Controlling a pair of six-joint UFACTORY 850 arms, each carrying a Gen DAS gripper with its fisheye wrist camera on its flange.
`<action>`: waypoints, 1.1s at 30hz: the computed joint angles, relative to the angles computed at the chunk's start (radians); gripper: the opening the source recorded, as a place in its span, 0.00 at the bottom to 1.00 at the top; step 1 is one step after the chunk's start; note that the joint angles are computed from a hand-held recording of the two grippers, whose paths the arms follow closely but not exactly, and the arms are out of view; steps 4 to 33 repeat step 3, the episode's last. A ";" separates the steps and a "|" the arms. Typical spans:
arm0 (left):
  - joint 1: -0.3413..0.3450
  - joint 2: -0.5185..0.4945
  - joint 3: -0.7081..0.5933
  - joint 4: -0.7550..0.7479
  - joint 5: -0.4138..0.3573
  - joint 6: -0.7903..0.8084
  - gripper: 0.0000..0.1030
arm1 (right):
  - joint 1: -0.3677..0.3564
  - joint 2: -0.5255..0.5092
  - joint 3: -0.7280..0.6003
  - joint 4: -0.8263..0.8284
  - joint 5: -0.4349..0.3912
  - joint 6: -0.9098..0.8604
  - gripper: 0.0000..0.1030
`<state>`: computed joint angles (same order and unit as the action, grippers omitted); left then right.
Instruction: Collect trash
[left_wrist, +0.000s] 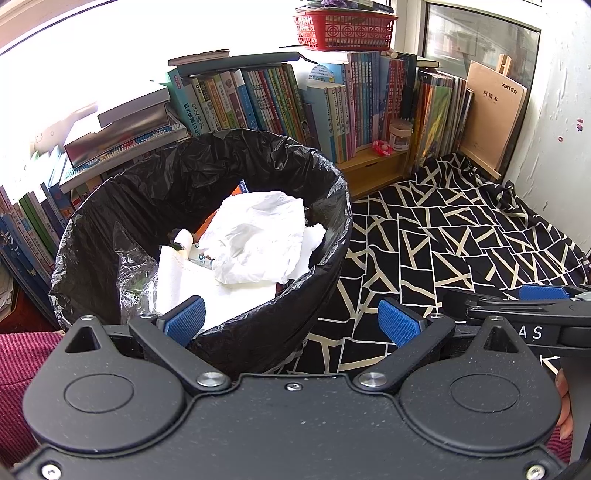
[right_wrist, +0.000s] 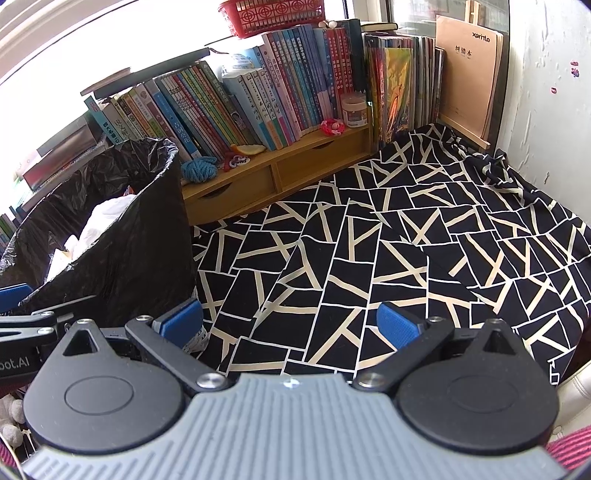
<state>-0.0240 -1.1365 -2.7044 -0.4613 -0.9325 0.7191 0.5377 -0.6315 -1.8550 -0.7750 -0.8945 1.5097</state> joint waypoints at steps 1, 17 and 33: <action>0.000 -0.006 -0.012 0.003 -0.004 -0.003 0.97 | 0.000 0.000 0.000 0.000 0.000 0.000 1.00; 0.000 0.008 0.013 -0.001 0.005 0.007 0.97 | -0.001 0.000 0.000 0.000 -0.002 0.001 1.00; 0.000 0.008 0.013 -0.001 0.005 0.007 0.97 | -0.001 0.000 0.000 0.000 -0.002 0.001 1.00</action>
